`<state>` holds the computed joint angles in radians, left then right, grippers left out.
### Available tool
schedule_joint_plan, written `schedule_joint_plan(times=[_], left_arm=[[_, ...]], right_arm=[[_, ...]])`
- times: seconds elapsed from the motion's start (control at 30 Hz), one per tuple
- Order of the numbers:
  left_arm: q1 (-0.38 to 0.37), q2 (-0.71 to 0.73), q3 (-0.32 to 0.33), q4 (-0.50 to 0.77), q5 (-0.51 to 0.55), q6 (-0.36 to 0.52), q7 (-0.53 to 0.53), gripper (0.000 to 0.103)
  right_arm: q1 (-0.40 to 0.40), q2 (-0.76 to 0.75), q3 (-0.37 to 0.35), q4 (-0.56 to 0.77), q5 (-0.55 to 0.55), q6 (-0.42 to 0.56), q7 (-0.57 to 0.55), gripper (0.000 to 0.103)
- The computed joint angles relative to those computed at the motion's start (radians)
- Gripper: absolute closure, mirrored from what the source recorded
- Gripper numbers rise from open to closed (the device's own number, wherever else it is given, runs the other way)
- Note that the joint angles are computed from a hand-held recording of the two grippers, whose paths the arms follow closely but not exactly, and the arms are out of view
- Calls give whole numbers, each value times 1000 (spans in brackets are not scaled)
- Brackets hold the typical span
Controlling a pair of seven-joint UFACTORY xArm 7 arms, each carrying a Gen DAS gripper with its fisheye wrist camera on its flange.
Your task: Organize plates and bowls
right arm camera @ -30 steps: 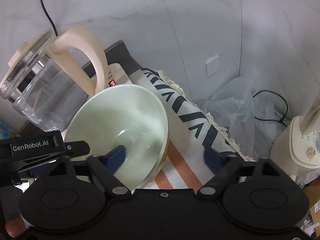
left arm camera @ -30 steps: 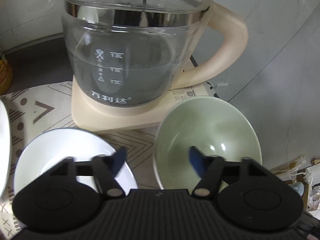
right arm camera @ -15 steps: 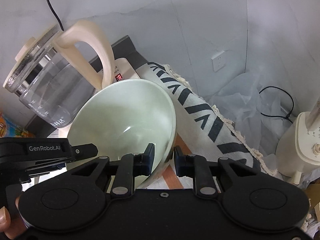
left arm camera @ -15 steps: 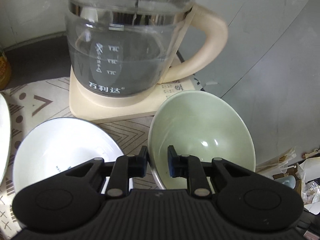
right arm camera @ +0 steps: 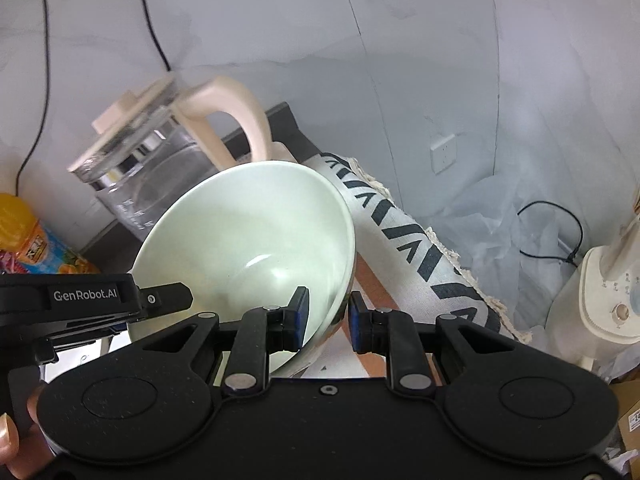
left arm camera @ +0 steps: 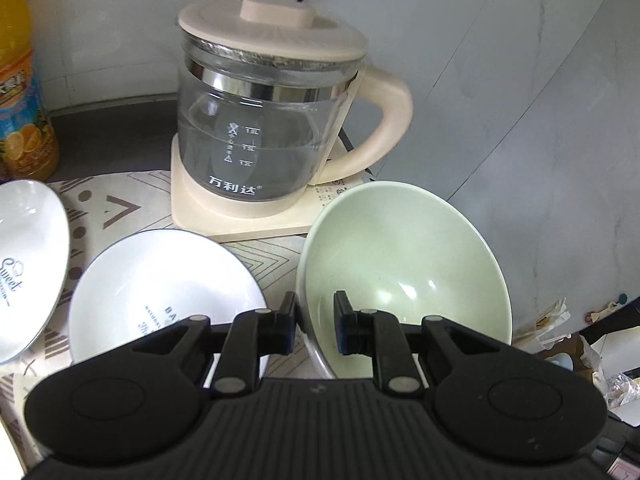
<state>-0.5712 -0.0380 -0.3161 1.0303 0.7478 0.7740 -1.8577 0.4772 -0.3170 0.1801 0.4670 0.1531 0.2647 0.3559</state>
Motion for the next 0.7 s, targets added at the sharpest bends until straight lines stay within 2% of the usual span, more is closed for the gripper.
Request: schedule_joint_plan(times=[0.33,0.5,0.7], left_arm=[[-24,-99,-72,-39,8,102,-78,87],[-30,-155,-112,-61,-23,158,-112,93],[-26,-210,-162,-87,-53,209,-160,93]], right_arm=[[38,-166,1,-53,0,64,1,82],[68,-238,-2,-77,15,85,-6,82],[115,-308,-12,-103,34,114,-29,82]])
